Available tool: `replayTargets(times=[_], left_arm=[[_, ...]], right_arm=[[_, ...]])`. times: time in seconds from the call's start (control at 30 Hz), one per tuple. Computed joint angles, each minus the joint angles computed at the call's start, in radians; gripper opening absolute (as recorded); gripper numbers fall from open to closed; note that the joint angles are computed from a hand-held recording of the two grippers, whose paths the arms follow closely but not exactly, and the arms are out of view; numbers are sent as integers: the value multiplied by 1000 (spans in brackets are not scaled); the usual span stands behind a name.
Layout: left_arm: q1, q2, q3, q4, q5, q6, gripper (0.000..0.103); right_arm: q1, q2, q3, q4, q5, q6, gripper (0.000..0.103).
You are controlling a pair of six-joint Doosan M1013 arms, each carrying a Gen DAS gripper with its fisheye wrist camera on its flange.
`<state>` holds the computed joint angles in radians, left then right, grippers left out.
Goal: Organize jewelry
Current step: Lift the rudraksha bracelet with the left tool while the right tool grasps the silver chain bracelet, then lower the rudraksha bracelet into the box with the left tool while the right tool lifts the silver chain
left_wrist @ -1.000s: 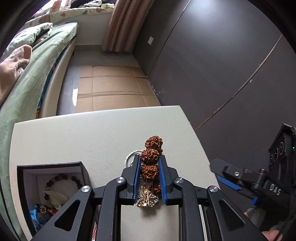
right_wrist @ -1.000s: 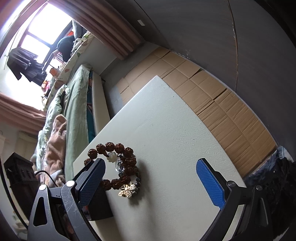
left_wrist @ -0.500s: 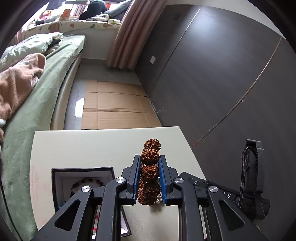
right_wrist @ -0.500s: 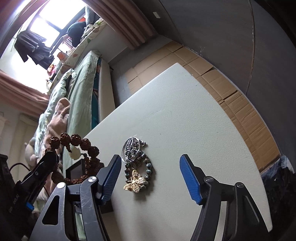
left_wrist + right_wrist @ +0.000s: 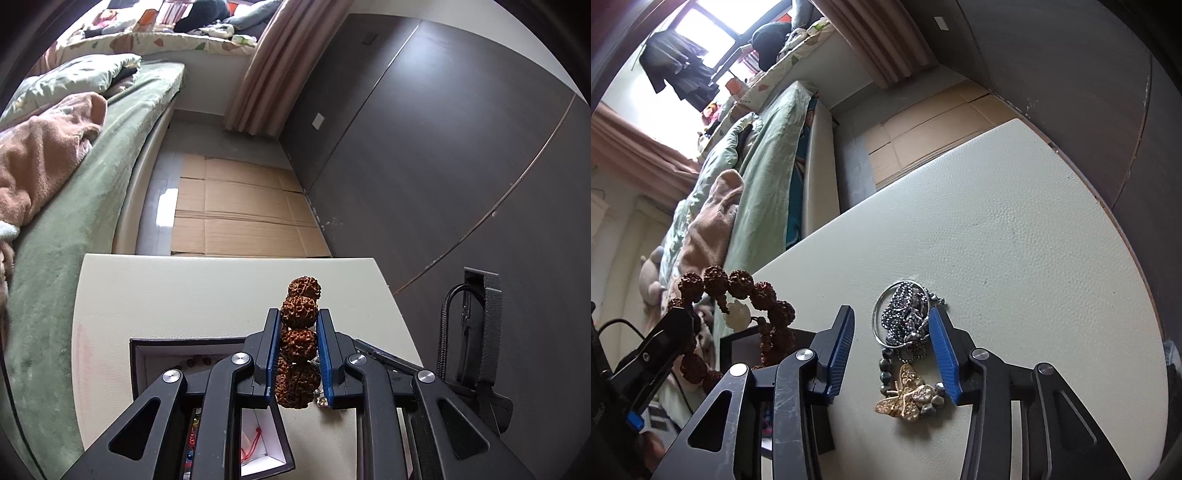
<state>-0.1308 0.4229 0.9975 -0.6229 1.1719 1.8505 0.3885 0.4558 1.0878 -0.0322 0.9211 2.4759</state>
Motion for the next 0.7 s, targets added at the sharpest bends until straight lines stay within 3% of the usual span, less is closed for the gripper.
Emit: replayTargets(times=[0.17, 0.43, 0.5, 0.57, 0.7], left_arm=[[6, 13, -14, -3, 8, -13, 20], [17, 22, -26, -10, 21, -29, 20], [19, 20, -25, -12, 21, -29, 20], [20, 17, -22, -13, 20, -26, 20], [23, 8, -12, -17, 17, -25, 20]], right_arm=[[6, 25, -35, -15, 22, -14, 37], [26, 83, -129, -97, 174, -40, 37], [33, 86, -135, -128, 195, -39, 33], [39, 89, -141, -164, 227, -30, 14], [28, 50, -80, -124, 152, -3, 11]])
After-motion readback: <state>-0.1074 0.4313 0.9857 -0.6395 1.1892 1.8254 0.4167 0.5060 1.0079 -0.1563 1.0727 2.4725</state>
